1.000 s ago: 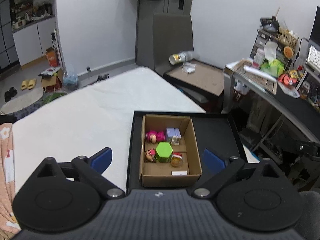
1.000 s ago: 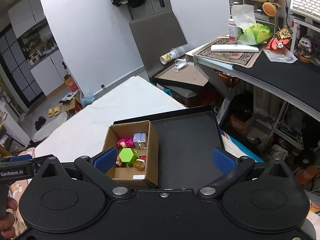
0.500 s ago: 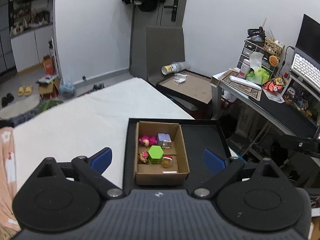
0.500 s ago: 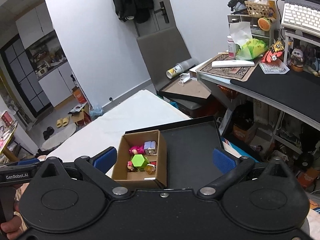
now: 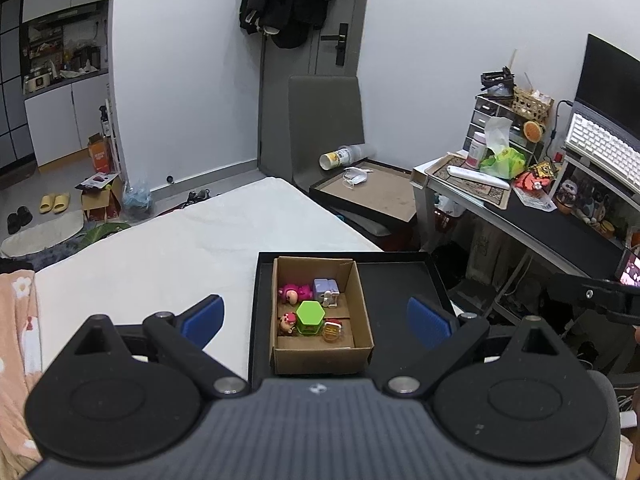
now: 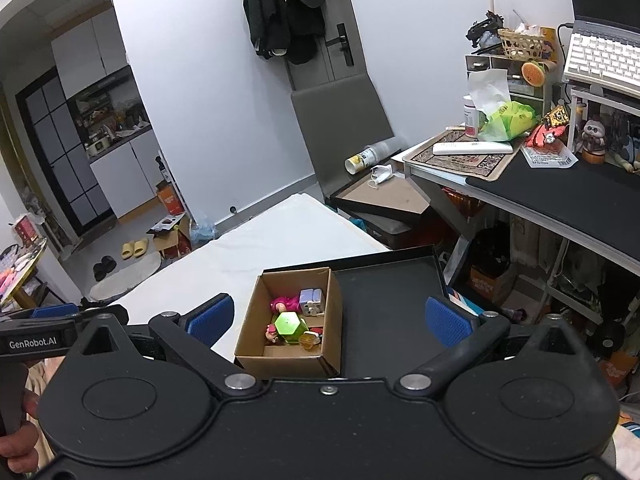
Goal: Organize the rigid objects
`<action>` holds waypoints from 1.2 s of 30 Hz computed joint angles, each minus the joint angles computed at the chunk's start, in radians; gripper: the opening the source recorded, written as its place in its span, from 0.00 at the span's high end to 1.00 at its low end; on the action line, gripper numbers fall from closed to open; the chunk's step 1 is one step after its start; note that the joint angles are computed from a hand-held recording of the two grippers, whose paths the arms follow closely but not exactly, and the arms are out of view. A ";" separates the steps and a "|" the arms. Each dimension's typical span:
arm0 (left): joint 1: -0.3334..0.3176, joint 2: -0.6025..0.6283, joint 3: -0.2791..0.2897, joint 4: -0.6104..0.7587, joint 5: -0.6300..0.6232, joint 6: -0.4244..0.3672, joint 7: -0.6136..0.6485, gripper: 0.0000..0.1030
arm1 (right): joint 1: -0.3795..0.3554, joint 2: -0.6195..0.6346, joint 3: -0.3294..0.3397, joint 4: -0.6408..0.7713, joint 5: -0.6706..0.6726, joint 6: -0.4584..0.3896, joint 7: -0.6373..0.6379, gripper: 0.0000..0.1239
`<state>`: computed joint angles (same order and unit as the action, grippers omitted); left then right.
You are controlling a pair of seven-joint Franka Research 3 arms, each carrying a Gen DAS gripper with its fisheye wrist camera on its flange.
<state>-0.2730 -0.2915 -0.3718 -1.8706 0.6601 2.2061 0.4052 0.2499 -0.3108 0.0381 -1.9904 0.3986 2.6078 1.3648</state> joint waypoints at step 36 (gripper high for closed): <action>-0.006 -0.032 -0.012 -0.019 -0.008 -0.016 -0.013 0.05 | -0.002 -0.038 0.011 -0.040 -0.046 -0.012 0.005 0.17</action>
